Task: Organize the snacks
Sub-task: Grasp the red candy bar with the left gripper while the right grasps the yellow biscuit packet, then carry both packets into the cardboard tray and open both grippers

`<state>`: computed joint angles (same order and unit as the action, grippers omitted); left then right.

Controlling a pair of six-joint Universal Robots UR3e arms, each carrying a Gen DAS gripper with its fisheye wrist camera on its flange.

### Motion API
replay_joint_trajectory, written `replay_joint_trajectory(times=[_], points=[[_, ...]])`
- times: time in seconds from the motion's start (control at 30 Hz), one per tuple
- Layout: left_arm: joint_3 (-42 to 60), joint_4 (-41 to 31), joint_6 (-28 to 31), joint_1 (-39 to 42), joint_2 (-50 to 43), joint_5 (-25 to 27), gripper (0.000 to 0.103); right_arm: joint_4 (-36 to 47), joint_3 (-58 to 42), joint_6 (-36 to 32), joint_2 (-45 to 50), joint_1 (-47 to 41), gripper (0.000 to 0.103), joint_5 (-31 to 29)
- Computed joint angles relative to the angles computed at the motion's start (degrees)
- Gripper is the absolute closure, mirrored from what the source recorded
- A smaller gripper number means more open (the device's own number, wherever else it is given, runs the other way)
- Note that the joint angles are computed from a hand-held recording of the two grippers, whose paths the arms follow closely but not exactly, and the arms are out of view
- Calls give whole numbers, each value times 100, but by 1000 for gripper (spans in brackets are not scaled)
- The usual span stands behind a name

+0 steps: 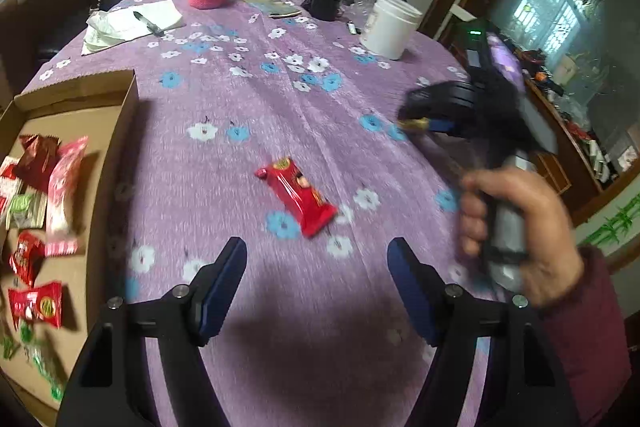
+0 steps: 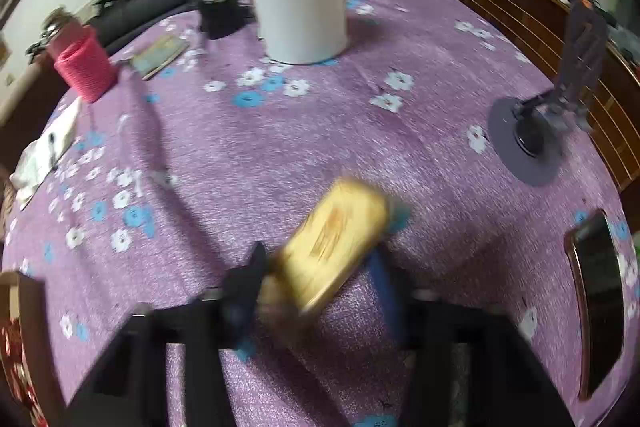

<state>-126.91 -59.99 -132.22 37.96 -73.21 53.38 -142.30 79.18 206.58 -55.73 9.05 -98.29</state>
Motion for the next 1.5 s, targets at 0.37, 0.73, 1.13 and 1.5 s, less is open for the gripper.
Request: replay_joint_trajectory(times=[0.37,0.73,1.13,1.5], points=[[765,2632,-1772,-1829,-2218,1296,52,-807,2527,-798,-1756,-982,85,1713],[471,2367,-1147,-1295,-1967,746,85,-1316,2806,-830,-2037,-1122,29,1451],[74,723,-232,-337,-578,-174,85,-1085,2298,-535,-1365,-311,67,-139],[677,-3339,2501,2339,692,-890,85,-1363,3594,-626,-2998,-300,67,910]])
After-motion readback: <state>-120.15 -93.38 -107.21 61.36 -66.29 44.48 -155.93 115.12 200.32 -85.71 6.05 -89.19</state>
